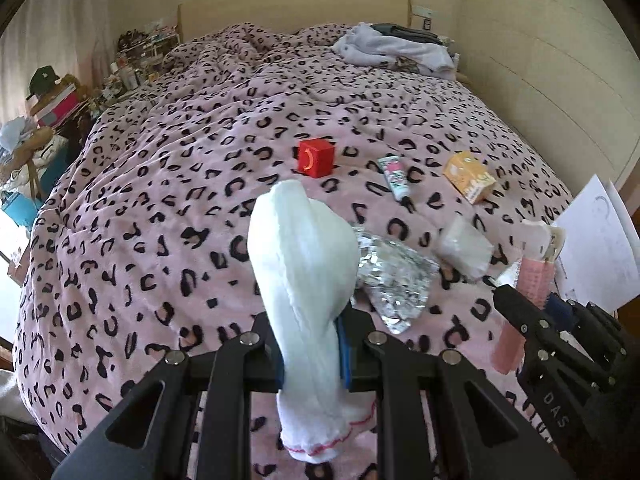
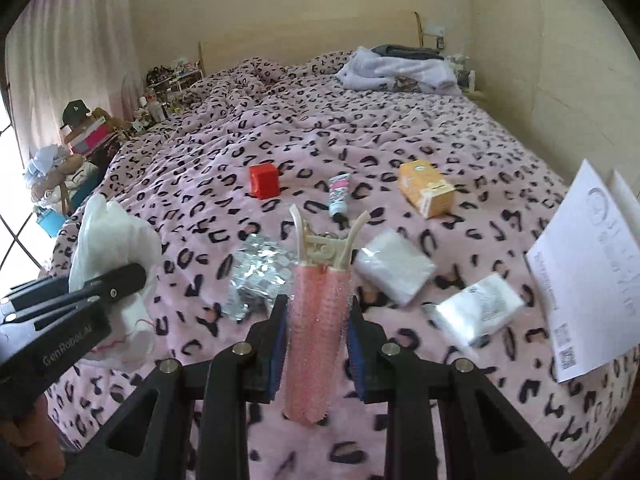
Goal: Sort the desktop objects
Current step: 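Lift the sock and pink curler with both grippers toward the paper bag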
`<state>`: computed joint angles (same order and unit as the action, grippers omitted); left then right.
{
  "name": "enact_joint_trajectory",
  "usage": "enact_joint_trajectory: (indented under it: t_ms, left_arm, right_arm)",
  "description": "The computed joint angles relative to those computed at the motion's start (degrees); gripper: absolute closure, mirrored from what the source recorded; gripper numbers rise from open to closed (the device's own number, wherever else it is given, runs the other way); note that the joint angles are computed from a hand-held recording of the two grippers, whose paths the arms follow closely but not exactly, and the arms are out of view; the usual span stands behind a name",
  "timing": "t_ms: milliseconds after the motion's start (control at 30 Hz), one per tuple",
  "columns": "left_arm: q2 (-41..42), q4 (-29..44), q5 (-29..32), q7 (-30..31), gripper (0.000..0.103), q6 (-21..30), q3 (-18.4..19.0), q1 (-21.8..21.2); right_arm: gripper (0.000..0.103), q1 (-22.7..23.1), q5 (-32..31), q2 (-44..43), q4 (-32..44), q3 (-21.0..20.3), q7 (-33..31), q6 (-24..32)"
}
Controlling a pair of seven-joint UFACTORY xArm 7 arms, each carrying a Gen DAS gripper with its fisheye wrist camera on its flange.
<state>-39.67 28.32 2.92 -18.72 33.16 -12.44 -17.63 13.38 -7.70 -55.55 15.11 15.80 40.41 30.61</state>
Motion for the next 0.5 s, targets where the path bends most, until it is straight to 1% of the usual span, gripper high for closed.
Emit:
enact_joint_trajectory:
  t_ms: [200, 500]
  left_arm:
    - [0.55, 1.68, -0.15, -1.72, 0.083, 0.82, -2.19, -1.78]
    - [3.14, 5.73, 0.9, -4.93, 0.083, 1.82, -5.25, -4.19]
  right_arm:
    - [0.076, -0.05, 0.03, -5.24, -1.77, -1.95, -1.89, 3.27]
    - [0.076, -2.27, 0.9, -15.03, -3.68, -5.5, -5.97, 8.9]
